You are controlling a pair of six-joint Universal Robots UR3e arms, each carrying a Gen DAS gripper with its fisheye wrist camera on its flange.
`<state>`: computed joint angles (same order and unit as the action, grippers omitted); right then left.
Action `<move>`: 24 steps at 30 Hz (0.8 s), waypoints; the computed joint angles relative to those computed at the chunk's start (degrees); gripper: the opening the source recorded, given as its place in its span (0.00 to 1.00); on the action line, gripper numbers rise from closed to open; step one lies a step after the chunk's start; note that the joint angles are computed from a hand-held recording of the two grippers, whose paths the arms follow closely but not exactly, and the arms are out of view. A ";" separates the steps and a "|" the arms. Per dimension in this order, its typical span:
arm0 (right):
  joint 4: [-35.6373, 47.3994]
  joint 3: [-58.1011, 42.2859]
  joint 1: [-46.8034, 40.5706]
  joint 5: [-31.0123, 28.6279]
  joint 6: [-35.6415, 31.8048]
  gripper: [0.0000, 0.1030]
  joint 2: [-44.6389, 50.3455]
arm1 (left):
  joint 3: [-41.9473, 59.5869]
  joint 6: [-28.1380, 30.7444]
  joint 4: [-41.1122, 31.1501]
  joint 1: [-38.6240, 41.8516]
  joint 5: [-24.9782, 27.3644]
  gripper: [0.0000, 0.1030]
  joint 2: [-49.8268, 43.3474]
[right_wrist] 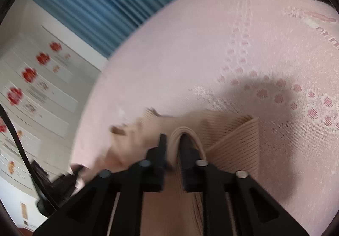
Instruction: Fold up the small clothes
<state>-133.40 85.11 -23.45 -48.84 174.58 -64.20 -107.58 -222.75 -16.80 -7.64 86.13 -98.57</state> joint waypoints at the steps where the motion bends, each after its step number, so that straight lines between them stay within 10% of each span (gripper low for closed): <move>1: -0.23 0.83 -0.21 -0.24 -0.98 0.23 -0.29 | -0.86 0.41 0.17 0.28 0.15 0.30 0.74; 14: -14.13 10.84 -0.44 -5.51 -6.73 0.32 -6.19 | 1.21 7.95 -2.59 -3.94 6.72 0.36 -2.10; 24: -9.29 7.02 1.20 -8.47 -6.97 0.34 -2.74 | 2.77 8.11 -3.91 -6.30 11.04 0.36 -3.93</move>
